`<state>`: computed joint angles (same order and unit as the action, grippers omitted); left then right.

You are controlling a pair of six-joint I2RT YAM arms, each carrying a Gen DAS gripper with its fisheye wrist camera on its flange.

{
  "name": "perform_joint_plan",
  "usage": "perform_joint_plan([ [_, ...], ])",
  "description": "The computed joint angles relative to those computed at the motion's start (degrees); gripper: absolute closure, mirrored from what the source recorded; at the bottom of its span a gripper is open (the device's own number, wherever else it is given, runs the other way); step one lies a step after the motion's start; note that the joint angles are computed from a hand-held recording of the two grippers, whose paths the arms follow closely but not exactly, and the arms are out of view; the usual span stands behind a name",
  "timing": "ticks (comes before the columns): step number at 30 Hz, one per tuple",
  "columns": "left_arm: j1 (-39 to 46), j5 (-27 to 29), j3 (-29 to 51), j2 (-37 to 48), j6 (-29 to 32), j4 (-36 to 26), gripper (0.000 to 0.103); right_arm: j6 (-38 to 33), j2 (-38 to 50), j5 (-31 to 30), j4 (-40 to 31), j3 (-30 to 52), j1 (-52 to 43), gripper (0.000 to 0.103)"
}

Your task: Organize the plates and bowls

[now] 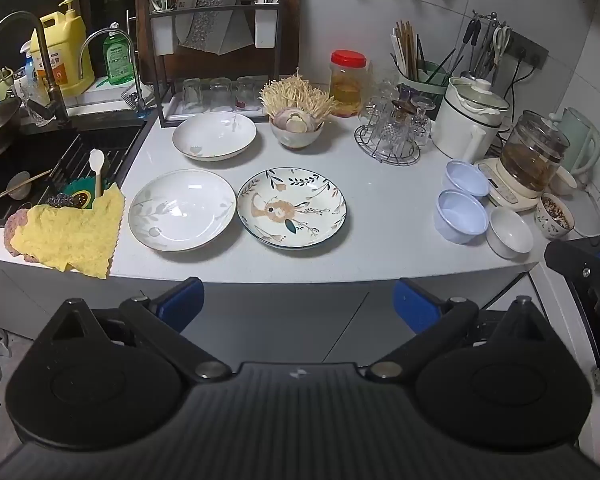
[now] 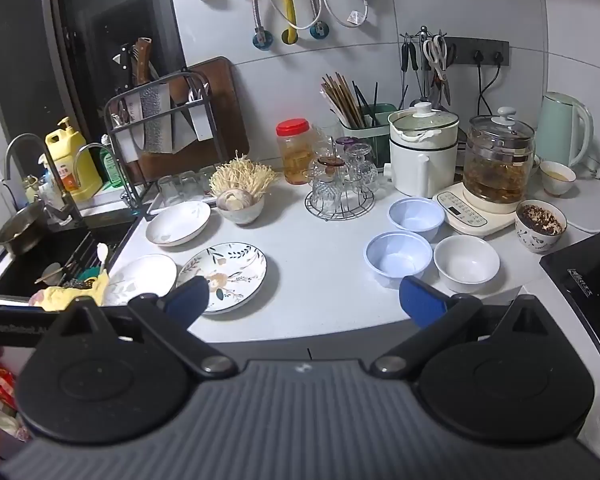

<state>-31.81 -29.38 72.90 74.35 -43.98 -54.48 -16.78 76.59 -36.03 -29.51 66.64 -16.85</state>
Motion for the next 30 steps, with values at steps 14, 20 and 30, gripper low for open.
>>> perform_joint_plan([
  [14,-0.8,0.1,1.7,1.2,-1.2,-1.8,0.001,-0.9,-0.7,0.1,0.3,-0.6,0.2,0.000],
  [20,-0.5,0.1,2.5,2.1,-0.7,-1.8,0.001,-1.9,0.3,-0.3,-1.0,1.0,-0.3,0.000],
  [30,-0.2,-0.3,1.9,1.4,-0.7,-1.6,0.001,-2.6,1.1,-0.6,-1.6,1.6,-0.1,0.000],
])
